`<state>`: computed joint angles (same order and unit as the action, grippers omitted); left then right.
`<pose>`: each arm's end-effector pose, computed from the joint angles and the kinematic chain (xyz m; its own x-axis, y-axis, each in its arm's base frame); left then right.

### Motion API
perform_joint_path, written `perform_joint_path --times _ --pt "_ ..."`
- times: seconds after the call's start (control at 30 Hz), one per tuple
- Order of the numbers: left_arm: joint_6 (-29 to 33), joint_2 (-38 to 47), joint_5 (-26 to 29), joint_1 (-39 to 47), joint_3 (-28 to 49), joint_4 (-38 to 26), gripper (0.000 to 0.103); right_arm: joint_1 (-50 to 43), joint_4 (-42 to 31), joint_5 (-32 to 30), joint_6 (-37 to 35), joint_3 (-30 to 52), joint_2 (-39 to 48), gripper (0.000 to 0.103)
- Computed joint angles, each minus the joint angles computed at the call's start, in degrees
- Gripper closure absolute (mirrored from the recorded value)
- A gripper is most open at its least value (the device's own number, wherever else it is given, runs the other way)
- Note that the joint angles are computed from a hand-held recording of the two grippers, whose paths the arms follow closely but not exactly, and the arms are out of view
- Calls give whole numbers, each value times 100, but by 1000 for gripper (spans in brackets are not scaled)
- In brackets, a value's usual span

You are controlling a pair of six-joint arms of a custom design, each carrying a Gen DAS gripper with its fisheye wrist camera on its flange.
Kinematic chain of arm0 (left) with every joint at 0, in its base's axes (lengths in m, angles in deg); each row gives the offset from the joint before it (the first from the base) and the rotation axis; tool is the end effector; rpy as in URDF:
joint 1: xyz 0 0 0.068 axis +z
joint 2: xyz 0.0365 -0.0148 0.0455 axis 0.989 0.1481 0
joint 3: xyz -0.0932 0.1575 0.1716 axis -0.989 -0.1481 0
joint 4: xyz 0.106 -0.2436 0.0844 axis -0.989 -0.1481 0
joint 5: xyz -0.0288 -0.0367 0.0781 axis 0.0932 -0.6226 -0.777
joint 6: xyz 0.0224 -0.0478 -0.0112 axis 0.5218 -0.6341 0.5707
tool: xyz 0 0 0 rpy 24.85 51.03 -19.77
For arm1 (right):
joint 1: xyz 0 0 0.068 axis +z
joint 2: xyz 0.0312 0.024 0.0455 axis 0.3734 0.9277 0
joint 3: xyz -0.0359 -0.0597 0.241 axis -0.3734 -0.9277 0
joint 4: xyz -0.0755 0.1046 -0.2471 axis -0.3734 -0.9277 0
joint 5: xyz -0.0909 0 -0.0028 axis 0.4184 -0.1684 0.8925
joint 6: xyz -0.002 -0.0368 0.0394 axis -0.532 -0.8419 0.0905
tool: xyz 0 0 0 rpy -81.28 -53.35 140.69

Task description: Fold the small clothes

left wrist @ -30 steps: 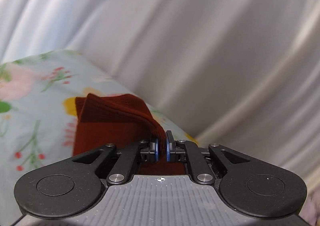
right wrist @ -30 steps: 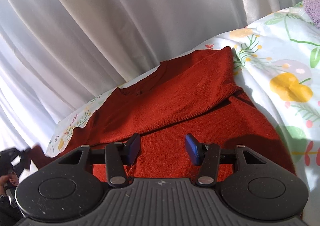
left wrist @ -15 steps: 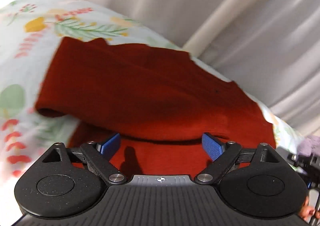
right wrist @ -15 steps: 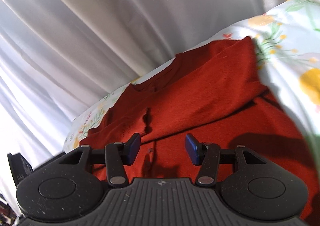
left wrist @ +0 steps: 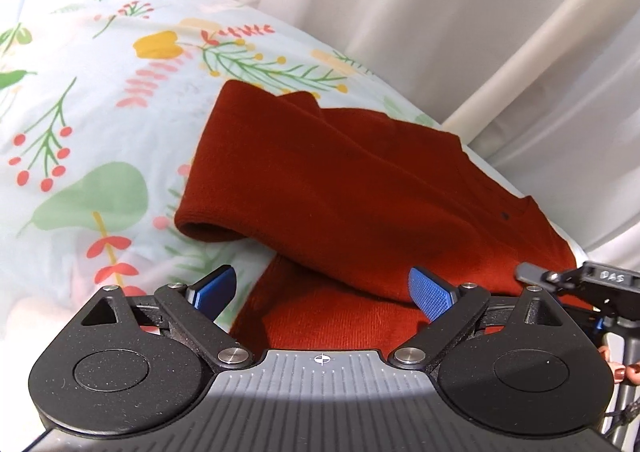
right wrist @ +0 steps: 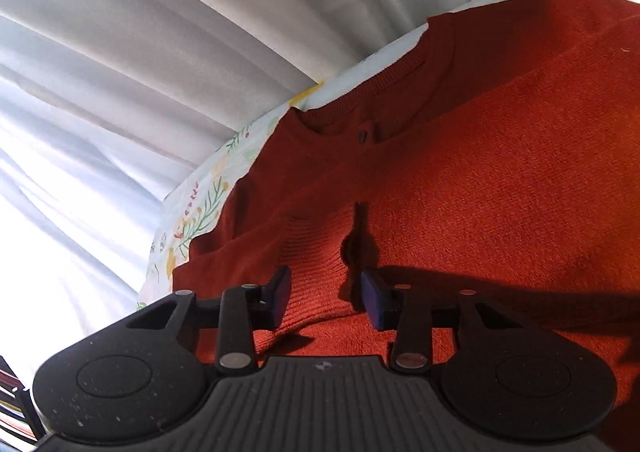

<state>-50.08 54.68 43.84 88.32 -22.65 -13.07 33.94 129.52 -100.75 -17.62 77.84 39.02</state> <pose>0.2674 0.0204 0.0350 -0.7765 -0.2982 -0.5551 -0.0812 0.9210 -0.3811 0.3070 0.0792 -0.0198 -0.7721 0.5050 -0.3859 0.0890 0.6870 0.7211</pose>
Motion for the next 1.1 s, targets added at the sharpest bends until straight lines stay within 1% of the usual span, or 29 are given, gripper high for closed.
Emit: perform_joint_path --times 0.03,0.07,0.13,0.2,0.27,0.3,0.37,0.4,0.43,0.47,0.6,0.7,0.73,0.77,0.8,0.83,0.87,0.97,1.0,1.03,1.07,1.1 --pt "-13 0 31 22 -9 -8 6 23 -102 -13 -1 78 26 79" --pt "-20 24 37 24 7 -11 6 66 -278 13 -50 168 27 84" --pt "19 40 0 -13 53 -52 6 269 -539 317 -268 284 -13 98" --pt "69 39 -48 -56 80 -26 6 645 -665 1224 -722 85 -395 99" --pt "97 45 -74 -90 102 25 6 889 -332 1986 -1082 -417 -954 99" --pt "104 69 -71 -104 119 48 6 1006 -155 2486 -1267 -724 -1279 99" --pt "107 164 -47 -148 196 44 6 1148 -38 3453 -1551 -1256 -1843 99" --pt "116 214 -40 -180 238 25 6 1154 -57 3772 -1624 -1460 -2037 99" --pt "139 255 -35 -219 272 13 6 1116 -78 3964 -1676 -1633 -2158 99" --pt "167 293 -42 -266 303 15 6 1029 -49 4023 -1679 -1771 -2196 99" --pt "237 466 -142 -455 405 81 6 322 148 3513 -1453 -2019 -1835 98" --pt "295 545 -199 -524 466 78 6 0 339 3109 -1233 -1843 -1316 97" --pt "311 556 -220 -539 476 77 6 -117 507 2874 -1130 -1844 -1170 94" --pt "319 569 -232 -551 488 72 6 -224 621 2652 -1019 -1820 -1026 88" --pt "318 588 -244 -565 504 70 6 -282 804 2503 -867 -1705 -719 72" --pt "317 608 -261 -580 518 69 6 -342 1164 2369 -783 -1711 -500 70" --pt "312 632 -295 -607 542 63 6 -363 1326 2319 -717 -1699 -395 69" --pt "278 652 -365 -675 566 60 6 -254 1206 2340 -769 -1587 -419 70" --pt "272 640 -376 -688 565 58 6 -169 1019 2422 -919 -1525 -502 78" --pt "276 633 -381 -697 570 56 6 -26 816 2625 -1136 -1432 -556 98" --pt "285 631 -384 -701 577 60 6 113 585 2872 -1377 -1317 -614 97" --pt "307 619 -379 -690 567 69 6 253 558 3164 -1561 -1314 -674 98"
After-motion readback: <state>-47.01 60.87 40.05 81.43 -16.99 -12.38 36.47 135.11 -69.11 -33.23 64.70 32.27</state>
